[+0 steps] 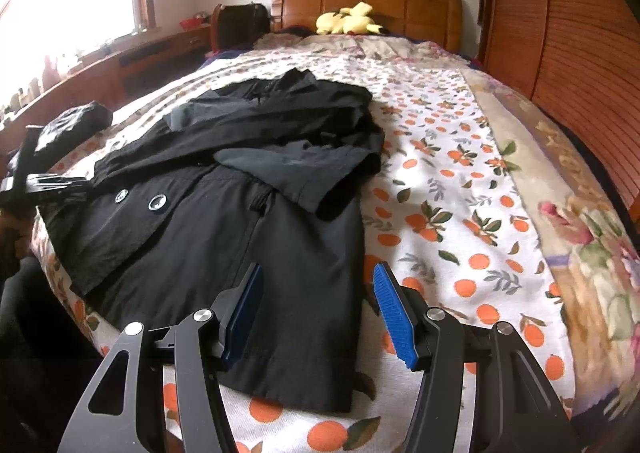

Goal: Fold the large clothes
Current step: 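Close both grippers on the coat hem, then lift the hem with both grippers, fold it over toward the collar, release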

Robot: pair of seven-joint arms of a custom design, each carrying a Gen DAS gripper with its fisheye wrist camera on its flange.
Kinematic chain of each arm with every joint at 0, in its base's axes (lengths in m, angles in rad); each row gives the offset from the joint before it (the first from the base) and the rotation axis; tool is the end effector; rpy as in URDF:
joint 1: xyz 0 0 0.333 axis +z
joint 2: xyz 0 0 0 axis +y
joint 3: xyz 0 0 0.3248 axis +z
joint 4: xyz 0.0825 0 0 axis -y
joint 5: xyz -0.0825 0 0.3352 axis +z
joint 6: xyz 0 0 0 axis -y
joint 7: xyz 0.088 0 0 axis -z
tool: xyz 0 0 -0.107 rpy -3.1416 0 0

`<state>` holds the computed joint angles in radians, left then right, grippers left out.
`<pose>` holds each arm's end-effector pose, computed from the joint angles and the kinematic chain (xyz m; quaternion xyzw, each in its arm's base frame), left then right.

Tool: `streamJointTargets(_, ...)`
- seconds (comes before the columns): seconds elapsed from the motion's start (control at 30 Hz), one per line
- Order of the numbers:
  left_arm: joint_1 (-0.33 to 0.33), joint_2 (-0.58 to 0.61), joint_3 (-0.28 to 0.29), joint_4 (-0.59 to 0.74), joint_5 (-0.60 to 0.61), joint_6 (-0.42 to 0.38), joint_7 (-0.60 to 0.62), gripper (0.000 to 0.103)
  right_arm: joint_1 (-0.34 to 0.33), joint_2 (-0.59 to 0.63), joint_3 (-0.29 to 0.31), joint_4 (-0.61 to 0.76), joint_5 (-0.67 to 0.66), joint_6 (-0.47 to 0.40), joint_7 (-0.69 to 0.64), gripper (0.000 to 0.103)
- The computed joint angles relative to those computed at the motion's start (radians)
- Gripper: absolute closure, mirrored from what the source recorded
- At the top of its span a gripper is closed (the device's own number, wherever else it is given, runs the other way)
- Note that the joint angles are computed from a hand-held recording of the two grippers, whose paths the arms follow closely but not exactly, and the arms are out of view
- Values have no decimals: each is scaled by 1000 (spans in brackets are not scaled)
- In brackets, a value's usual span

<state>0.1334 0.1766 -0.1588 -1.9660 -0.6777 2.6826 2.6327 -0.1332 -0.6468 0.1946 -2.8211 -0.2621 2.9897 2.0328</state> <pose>0.5916 0.0101 0.4745 -0.4616 0.8185 -0.2915 0.1788 0.3304 0.0458 0.5020 -0.5987 0.6935 -0.3017 0.2639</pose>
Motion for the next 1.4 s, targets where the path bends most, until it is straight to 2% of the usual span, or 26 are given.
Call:
streamJointTargets(0.1,31,-55,8,-37,-89,-17,76,53,-20,-1,19,-10,-4,3,15,48)
streamJointTargets(0.13,33,-65,17,-45,-104,-23,87,50,-24,1,22,-11,-5,2,20,48)
streamJointTargets(0.37,30,-92,66,-93,-110,3,126,50,-19,18,31,-36,-8,-19,56,48)
streamJointTargets(0.53,46,-73,77,-90,-112,-26,131,48,-8,13,37,-40,-24,-29,76,48)
streamJointTargets(0.6,54,-63,76,-82,-124,-45,134,48,12,16,24,-39,-20,-30,73,52)
streamJointTargets(0.67,59,-65,71,-89,-152,-39,161,48,24,16,20,-36,-16,-38,74,63)
streamJointTargets(0.73,62,-69,69,-97,-174,-41,182,48,29,16,20,-33,-14,-44,80,66)
streamJointTargets(0.83,66,-75,70,-104,-213,-58,218,55,35,20,15,-33,-13,-46,87,66)
streamJointTargets(0.9,64,-75,72,-105,-227,-64,230,60,34,23,17,-33,-16,-47,90,73)
streamJointTargets(0.93,66,-74,74,-100,-232,-83,237,74,42,27,8,-30,-15,-47,84,86)
streamJointTargets(1.0,69,-77,80,-88,-220,-121,224,95,67,23,-19,-30,-5,-29,66,91)
streamJointTargets(1.1,69,-108,83,-90,-249,-140,245,98,73,-11,-33,-24,9,-3,51,94)
streamJointTargets(1.13,70,-123,89,-87,-273,-158,255,98,94,-29,-57,-20,29,6,42,95)
streamJointTargets(1.2,73,-152,106,-80,-312,-205,265,98,105,-63,-65,-6,51,0,27,95)
streamJointTargets(1.4,57,-320,182,-102,-402,-311,311,99,125,-225,-37,53,78,-97,2,96)
